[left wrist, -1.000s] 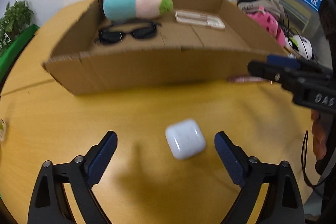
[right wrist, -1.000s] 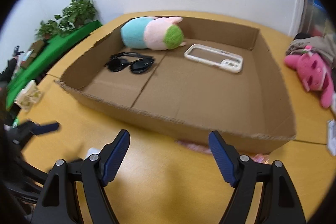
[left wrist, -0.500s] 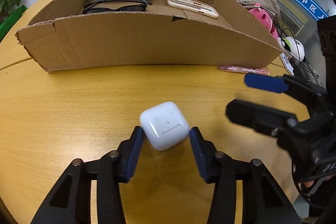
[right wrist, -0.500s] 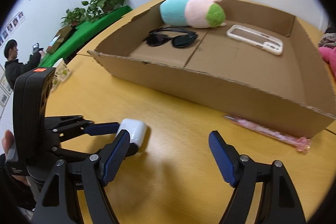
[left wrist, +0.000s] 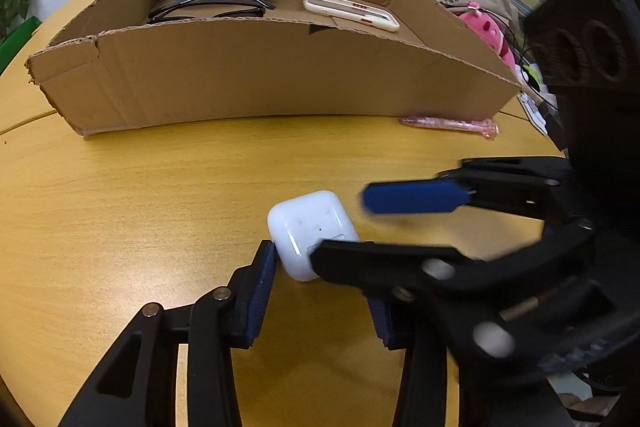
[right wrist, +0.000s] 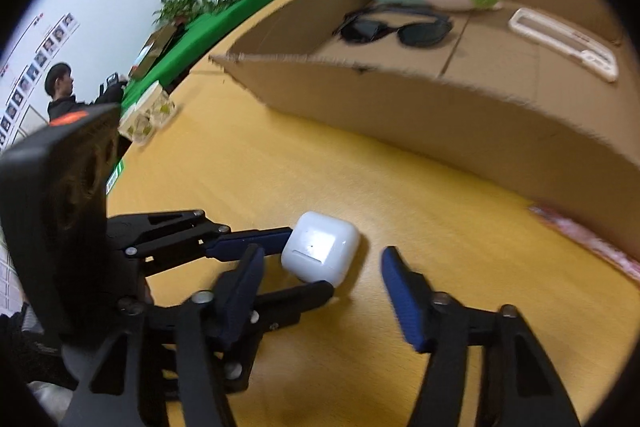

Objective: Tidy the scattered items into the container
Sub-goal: 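Close the right gripper on the earbuds case while the left gripper braces it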

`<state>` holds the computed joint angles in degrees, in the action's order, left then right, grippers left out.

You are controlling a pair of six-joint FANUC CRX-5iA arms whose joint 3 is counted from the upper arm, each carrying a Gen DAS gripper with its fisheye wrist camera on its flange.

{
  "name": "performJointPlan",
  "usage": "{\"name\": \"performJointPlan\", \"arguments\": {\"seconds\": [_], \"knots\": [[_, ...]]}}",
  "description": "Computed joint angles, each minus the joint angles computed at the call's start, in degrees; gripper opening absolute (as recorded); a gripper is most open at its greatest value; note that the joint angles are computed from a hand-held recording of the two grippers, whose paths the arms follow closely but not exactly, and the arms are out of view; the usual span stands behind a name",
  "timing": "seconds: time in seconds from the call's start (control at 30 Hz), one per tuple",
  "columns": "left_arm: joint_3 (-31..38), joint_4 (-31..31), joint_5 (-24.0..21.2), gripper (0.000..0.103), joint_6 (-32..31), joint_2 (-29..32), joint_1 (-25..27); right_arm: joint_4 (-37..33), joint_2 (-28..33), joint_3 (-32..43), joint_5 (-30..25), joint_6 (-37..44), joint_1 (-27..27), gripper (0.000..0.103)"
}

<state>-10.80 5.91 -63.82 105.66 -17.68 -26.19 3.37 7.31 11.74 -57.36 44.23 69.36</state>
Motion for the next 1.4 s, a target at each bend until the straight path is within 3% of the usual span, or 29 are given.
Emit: {"name": "performJointPlan", "arguments": {"seconds": [0.1, 0.23, 0.33, 0.47, 0.5, 0.57, 0.73, 0.87, 0.93, 1.0, 1.07, 1.27, 1.4], "knots": [[0.3, -1.4, -0.3, 0.045, 0.6, -0.3, -0.7, -1.7, 0.7, 0.6, -0.2, 0.4, -0.7, 0.032], [-0.4, -0.4, -0.2, 0.045, -0.2, -0.8, 0.2, -3.4, 0.2, 0.1, 1.0, -0.1, -1.4, 0.025], [0.3, -2.2, -0.5, 0.045, 0.1, -0.5, -0.6, -2.9, 0.0, -0.3, 1.3, -0.2, -1.1, 0.024], [-0.9, 0.0, 0.3, 0.044, -1.6, -1.0, 0.7, -6.0, -0.1, -0.2, 2.1, 1.3, -2.5, 0.028], [-1.3, 0.6, 0.7, 0.032, -2.3, -1.3, 0.9, -7.2, 0.1, 0.1, 2.0, 2.1, -3.0, 0.036], [-1.7, 1.2, 1.0, 0.023, -3.5, -1.7, 0.9, -8.1, 0.2, 0.1, 2.7, 2.7, -3.5, 0.038], [-2.3, 1.6, 0.7, 0.022, -3.6, -2.1, 1.5, -6.9, 1.2, 1.1, 1.9, 2.3, -3.3, 0.032], [-2.4, 1.7, 0.5, 0.026, -3.4, -2.0, 1.5, -5.5, 0.7, 0.1, 3.2, 0.8, -2.8, 0.026], [-1.6, 0.2, 0.4, 0.040, -2.5, -1.6, 0.6, -5.0, 0.7, 0.3, 2.6, 1.0, -2.4, 0.026], [0.4, -3.7, -0.5, 0.060, 0.0, -0.7, -1.2, -5.6, 0.3, -0.1, 2.9, 1.1, -2.5, 0.026], [0.9, -5.0, -0.6, 0.065, 0.2, -0.5, -1.9, -6.4, -0.3, -0.8, 3.5, 0.8, -2.8, 0.026], [0.0, -4.5, 1.7, 0.067, -5.0, -0.4, -2.5, -9.2, -1.2, -1.4, 4.2, 2.3, -3.6, 0.026], [-0.8, -3.5, 3.2, 0.055, -8.9, -0.6, -2.6, -11.8, -0.4, 0.4, 2.4, 6.6, -3.4, 0.026]]}}
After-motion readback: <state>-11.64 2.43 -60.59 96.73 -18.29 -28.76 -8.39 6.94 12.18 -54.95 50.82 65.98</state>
